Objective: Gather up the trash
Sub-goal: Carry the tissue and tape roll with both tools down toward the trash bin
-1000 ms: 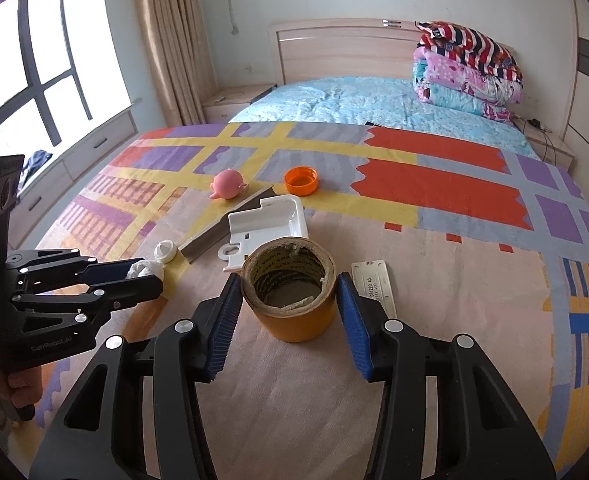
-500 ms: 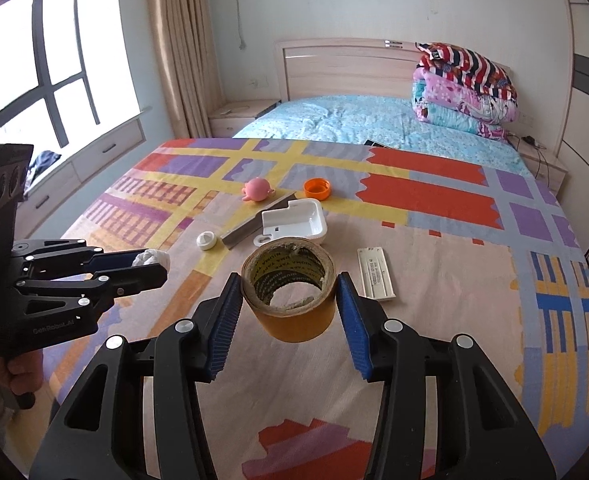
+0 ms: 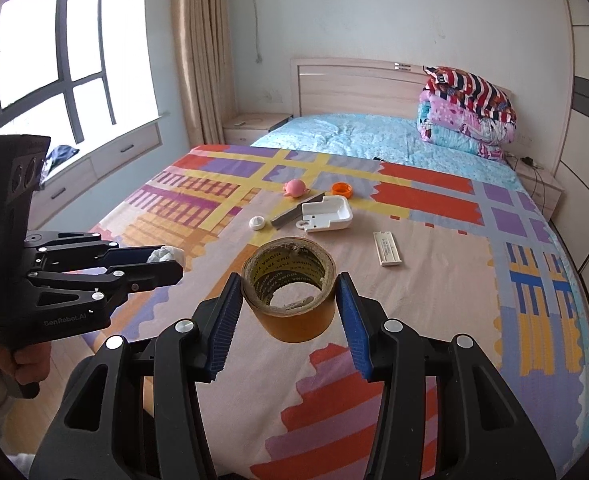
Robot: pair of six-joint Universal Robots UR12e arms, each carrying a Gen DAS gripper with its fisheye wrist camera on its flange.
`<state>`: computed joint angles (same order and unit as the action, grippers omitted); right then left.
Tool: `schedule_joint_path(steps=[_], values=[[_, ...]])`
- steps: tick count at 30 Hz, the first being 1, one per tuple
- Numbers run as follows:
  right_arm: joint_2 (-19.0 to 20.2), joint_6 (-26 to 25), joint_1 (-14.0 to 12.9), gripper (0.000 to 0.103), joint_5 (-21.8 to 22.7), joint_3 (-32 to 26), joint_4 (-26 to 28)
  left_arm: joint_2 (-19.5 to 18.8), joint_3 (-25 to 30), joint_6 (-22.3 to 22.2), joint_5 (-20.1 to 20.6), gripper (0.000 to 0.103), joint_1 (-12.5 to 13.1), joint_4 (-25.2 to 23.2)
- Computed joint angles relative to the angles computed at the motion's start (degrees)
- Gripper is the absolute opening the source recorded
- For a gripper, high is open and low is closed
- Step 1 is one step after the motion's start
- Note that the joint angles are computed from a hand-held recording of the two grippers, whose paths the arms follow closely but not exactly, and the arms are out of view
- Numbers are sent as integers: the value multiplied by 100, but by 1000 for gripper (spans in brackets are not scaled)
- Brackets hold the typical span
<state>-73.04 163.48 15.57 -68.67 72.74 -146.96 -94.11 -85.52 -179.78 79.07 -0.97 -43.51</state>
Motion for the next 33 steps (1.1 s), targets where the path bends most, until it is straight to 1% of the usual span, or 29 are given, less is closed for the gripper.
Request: schedule_joint_path(steps=[9, 16, 20, 22, 27, 33], values=[[-473, 30, -72, 48, 226, 722, -236, 432, -441, 67, -63, 22, -96, 110], [-783, -225, -88, 48, 361, 1199, -266, 695, -747, 103, -98, 22, -155, -52], [-892, -307, -101, 48, 493, 1423, -157, 806, -930, 134, -113, 22, -184, -190], [-948, -352, -114, 48, 582, 1548, -76, 874, -1041, 126, -191, 22, -190, -287], [-1023, -482, -136, 48, 820, 1771, 349, 950, -1242, 148, -363, 22, -183, -563], [-993, -577, -86, 48, 731, 1881, 815, 936, -1395, 154, -400, 22, -190, -934]])
